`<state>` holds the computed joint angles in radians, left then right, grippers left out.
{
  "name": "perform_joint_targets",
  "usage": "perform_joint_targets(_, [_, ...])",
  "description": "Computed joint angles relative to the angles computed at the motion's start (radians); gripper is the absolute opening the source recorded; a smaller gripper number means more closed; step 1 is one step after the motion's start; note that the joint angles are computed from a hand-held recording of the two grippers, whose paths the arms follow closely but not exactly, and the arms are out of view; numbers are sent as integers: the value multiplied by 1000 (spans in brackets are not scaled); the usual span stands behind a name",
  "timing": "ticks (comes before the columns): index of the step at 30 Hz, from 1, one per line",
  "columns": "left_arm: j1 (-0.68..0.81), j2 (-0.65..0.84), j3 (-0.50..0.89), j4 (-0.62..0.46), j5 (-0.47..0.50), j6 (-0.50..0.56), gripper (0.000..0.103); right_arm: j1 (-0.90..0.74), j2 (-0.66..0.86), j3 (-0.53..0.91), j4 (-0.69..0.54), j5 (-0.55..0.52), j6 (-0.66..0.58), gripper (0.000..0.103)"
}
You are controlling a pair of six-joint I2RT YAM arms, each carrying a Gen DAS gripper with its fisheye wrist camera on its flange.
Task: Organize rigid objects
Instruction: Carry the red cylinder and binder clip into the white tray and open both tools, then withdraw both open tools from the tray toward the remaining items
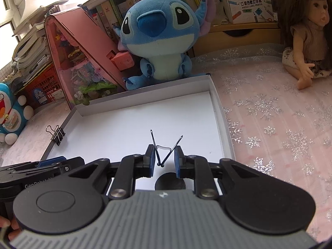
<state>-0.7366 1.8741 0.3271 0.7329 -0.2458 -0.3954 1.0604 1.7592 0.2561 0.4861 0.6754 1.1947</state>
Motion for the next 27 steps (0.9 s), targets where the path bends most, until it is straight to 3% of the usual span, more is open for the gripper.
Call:
perform_joint_targets(8, [-21,36,-1,37,-35,13,42,2,61,-4,52,-4,4,22])
perform_joint_targets(12, [-30,32,-9,38,-47,14,42,12,42,-15,50,0,8,27])
perform_joint_targets(15, [-38,15,-19,31,-57,13,47,36,22,-25,37,18,24,47])
perform_joint_targets(21, [-82,-23,-95,97,-113,23,64,147,-22,-8,-108,119,79,62])
perform_joint_targets(27, [-145,-80,-189,168,-175,12,71,289,-46,25,-267,225,194,69])
